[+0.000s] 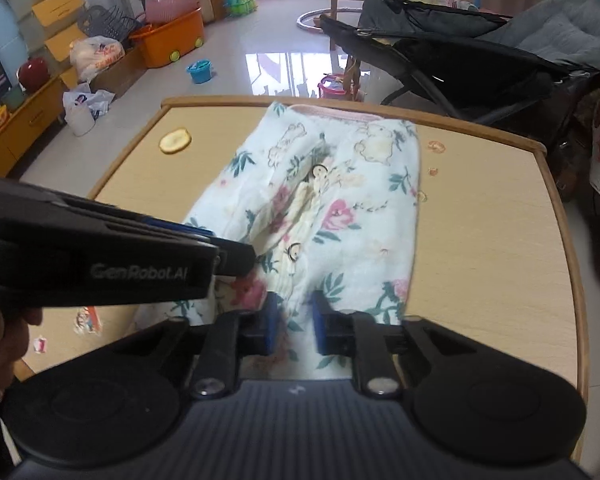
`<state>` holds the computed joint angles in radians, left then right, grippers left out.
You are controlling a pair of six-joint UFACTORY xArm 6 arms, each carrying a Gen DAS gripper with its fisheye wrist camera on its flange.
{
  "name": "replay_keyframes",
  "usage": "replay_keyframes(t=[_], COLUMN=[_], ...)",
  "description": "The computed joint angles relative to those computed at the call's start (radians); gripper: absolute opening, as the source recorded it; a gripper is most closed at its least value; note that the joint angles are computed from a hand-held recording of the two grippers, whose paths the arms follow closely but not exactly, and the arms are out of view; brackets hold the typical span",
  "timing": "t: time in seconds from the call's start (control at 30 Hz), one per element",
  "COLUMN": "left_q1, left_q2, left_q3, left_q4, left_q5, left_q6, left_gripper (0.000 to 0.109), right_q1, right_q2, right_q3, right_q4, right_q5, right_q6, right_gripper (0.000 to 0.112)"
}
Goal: Fold clothes
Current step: 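Pinch the hem with the right tool while the left tool pinches beside it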
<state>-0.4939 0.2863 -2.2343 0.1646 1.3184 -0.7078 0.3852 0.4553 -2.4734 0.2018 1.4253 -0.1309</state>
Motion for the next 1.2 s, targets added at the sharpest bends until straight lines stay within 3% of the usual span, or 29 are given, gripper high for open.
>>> replay_keyframes(t=[0.1,0.33,0.43,0.6,0.83,1.0,1.13,1.2], left_q1=[0.008,0.028,0.024,0.027,0.031,0.033,0.034,0.028], left_q2=[-0.028,-0.095,-0.082,-0.127,-0.127,-0.207,-0.241,-0.278], left_q3=[0.066,0.215,0.212,0.331,0.303,0.388,0.467,0.539], left_q4=[-0.022,-0.094,-0.103,-0.114,-0.145,-0.168,-0.213,-0.197], left_q5=[-0.050,-0.227,-0.215,-0.325,-0.304,-0.345,-0.310,-0.382], left_q6=[-0.004,-0.029,-0.049,-0.080,-0.104,-0.136,-0.163,-0.180], left_gripper=[0.018,0.018,0.018,0.018,0.022,0.025,0.026,0.027], right_q1=[-0.004,-0.009,-0.003,0.002,-0.009,-0.052,-0.033,-0.029], right_q2=[-0.017,0.026,0.004,-0.087,-0.103,-0.089,-0.138,-0.154], right_q3=[0.032,-0.057,-0.008,0.163,0.159,0.096,0.206,0.236], right_q4=[0.016,0.063,0.058,0.049,0.075,0.160,0.117,0.112], right_q5=[-0.027,0.030,0.021,-0.071,-0.067,0.005,-0.017,-0.028], right_q6=[-0.001,-0.027,-0.035,-0.036,-0.050,-0.066,-0.071,-0.075], right_gripper=[0.004,0.004,0.004,0.004,0.008,0.009,0.009,0.009])
